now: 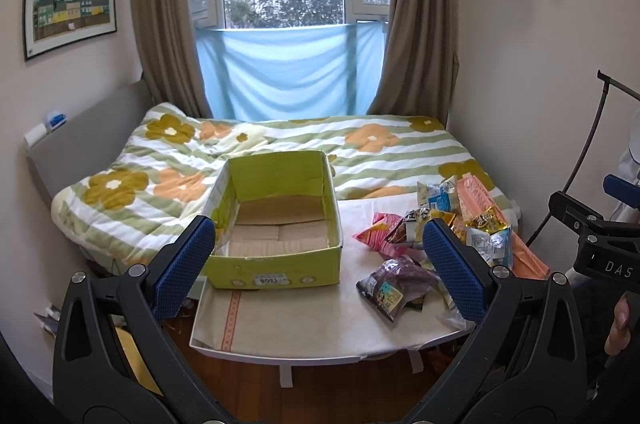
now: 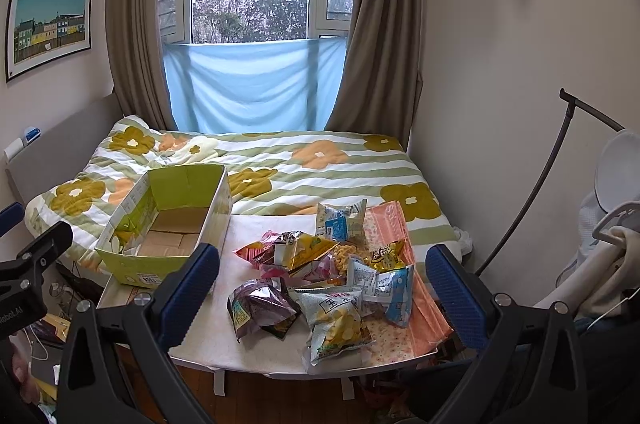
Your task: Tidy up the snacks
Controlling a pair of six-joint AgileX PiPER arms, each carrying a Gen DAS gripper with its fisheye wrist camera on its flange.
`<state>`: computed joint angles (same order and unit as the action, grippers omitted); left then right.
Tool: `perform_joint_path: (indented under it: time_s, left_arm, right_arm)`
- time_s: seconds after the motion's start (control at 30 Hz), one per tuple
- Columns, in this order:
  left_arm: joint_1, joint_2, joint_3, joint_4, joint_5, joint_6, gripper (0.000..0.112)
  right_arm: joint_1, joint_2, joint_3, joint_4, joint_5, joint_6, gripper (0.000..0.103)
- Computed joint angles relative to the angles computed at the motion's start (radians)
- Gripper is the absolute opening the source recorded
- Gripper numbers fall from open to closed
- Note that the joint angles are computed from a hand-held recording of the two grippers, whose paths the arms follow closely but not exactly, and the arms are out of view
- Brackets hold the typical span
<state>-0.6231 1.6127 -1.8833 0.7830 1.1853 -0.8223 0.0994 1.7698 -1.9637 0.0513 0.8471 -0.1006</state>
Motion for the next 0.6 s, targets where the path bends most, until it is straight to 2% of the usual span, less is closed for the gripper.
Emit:
perform_joint_path:
  time_s: [0.6]
  left_arm:
    - [0.000,0.007,-0.005,-0.001,-0.002,0.006,0.103]
  right_arm:
    - [-0.002,0.010,-0.015,0.002,0.011,-0.003,0.103]
